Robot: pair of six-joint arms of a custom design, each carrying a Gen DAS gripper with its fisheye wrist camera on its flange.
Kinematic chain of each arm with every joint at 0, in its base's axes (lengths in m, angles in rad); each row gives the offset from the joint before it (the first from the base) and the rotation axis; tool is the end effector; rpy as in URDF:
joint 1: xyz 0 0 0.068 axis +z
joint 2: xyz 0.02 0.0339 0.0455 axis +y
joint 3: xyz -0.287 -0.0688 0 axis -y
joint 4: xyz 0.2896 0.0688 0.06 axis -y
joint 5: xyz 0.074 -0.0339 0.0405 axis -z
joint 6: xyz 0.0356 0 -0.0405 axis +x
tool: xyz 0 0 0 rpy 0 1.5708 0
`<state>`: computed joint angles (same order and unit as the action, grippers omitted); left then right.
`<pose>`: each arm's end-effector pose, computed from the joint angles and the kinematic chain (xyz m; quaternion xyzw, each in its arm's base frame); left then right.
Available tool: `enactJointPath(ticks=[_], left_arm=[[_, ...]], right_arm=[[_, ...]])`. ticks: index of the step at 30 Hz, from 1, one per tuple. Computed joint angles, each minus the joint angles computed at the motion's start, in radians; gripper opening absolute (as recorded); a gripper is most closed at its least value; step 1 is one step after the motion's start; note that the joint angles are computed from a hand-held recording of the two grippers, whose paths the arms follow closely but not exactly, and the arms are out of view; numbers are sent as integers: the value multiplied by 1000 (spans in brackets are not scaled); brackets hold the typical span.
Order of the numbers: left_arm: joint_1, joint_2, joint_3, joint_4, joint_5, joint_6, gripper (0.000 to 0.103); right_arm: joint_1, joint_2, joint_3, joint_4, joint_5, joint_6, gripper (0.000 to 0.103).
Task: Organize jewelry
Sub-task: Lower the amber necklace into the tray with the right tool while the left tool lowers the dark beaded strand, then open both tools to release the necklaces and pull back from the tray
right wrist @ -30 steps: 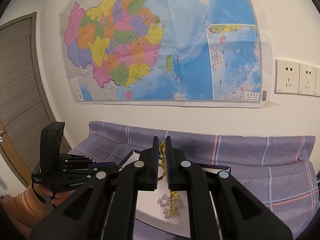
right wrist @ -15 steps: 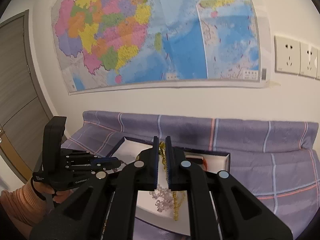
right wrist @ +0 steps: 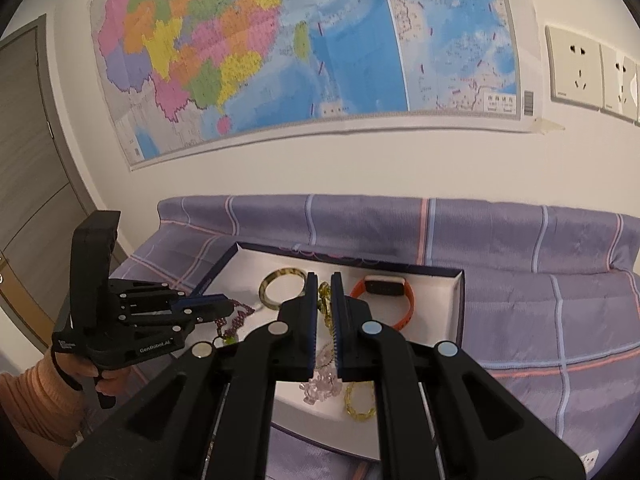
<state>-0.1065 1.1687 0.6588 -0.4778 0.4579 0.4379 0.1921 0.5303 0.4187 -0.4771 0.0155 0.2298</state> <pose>0.2450 -0.0420 0.2002 0.3136 0.8809 -0.1682 0.3120 0.1552 0.0296 0.2252 0.0203 0.8816 0.0921 0.4625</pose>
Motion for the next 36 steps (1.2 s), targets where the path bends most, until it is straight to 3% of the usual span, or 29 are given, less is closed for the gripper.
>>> enactJointPath(ticks=[9,24,27,29,31,36], left_arm=[[-29,49,-2,18,-64,-17,9],[-33,53,-6,17,-83,-28,14],[-4,18,-19,12,-54,-21,22],[20,-22,-33,4,-37,-11,24],[55,-67,-44,-16,-4,7,29],[195,-212,-76,-119,121,109,36]], right_arm=[[1,61,-32,32,-3,3,7],[-22,243,-59,122,-42,20,11],[-26,270,-62,132,-43,34,21],[-30,262,-69,128,-40,49,22],[-37,219,-81,112,-43,60,34],[-14,22,-92,-38,-19,72,45]])
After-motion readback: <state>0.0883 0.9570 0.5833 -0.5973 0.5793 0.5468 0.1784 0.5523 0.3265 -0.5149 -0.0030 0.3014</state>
